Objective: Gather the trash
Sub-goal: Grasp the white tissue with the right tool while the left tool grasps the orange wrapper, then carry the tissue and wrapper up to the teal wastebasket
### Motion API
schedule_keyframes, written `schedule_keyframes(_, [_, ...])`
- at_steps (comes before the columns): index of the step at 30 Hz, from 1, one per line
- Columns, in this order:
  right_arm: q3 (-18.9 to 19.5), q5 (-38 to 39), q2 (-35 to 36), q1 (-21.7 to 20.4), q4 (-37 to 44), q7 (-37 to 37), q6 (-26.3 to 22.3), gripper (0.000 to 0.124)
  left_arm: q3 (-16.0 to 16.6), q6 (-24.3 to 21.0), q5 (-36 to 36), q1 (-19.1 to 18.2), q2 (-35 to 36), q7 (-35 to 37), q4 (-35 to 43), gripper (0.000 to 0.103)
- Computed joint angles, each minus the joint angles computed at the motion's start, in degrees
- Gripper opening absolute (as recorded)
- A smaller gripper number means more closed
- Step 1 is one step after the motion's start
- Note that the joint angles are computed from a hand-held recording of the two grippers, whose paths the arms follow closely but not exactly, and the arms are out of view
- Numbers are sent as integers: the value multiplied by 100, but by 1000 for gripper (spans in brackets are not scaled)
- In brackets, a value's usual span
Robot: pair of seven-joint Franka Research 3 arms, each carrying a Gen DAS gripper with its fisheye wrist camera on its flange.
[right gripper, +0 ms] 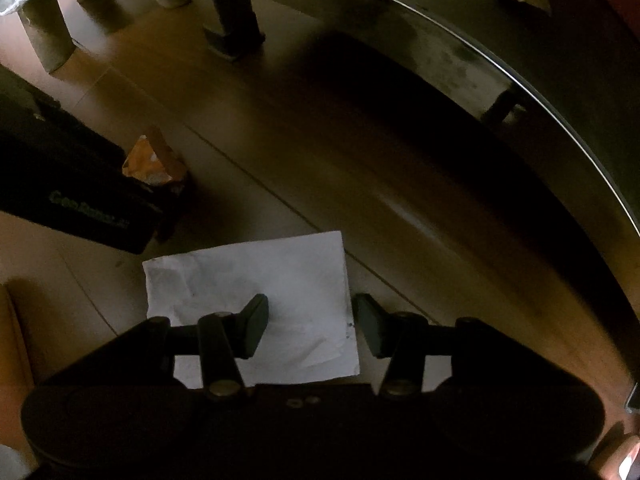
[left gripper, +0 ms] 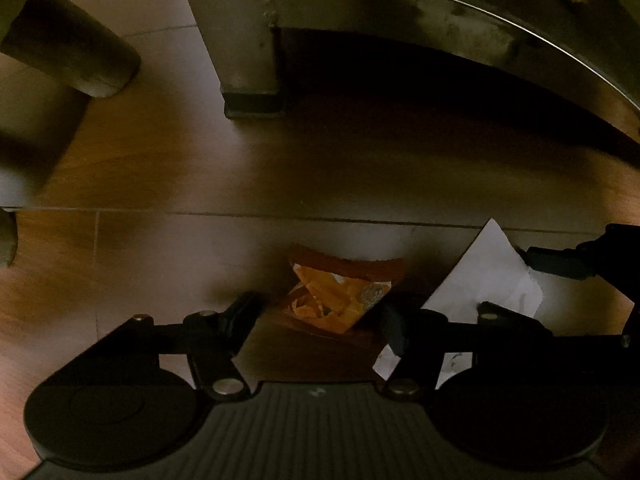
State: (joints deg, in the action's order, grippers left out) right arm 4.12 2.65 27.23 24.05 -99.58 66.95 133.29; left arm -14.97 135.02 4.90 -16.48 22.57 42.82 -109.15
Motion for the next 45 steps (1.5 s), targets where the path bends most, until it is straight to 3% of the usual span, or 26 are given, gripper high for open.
schedule_keyframes(4, [-4, 35, 33, 14, -23, 82, 123, 44, 38, -79, 144, -90, 3, -136, 51, 57])
schedule_keyframes(6, [22, 73, -46, 4, -148, 57, 216, 29, 41, -75, 183, -101, -3, -170, 43, 52])
schedule_keyframes(7, [44, 107, -86, -12, -202, 16, 243, 6, 42, -90, 199, -109, -7, -192, 48, 49])
schedule_keyframes(8, [71, 147, -81, -25, -182, -33, 178, 3, 29, -122, 182, -105, -23, -195, 76, 47])
schedule_keyframes(14, [31, 168, -106, 14, -58, 166, -89, 2, -18, -35, 19, -45, -134, -204, -6, 35])
schedule_keyframes(22, [43, 459, -608, -190, -281, 332, -170, 2, -107, -178, -313, 26, -500, 8, -108, 34])
schedule_keyframes(32, [88, 990, -1720, -474, -543, 264, -437, 2, -92, -464, -518, -5, -1709, 437, -390, 33])
schedule_keyframes(38, [52, 1453, -2369, -647, -374, 155, -696, 2, -59, -1006, -169, -125, -2204, 580, 156, 33])
schedule_keyframes(45, [-47, 1814, -2894, -808, 211, 119, -1093, 2, -97, -1605, 529, -220, -2390, 234, 1257, 33])
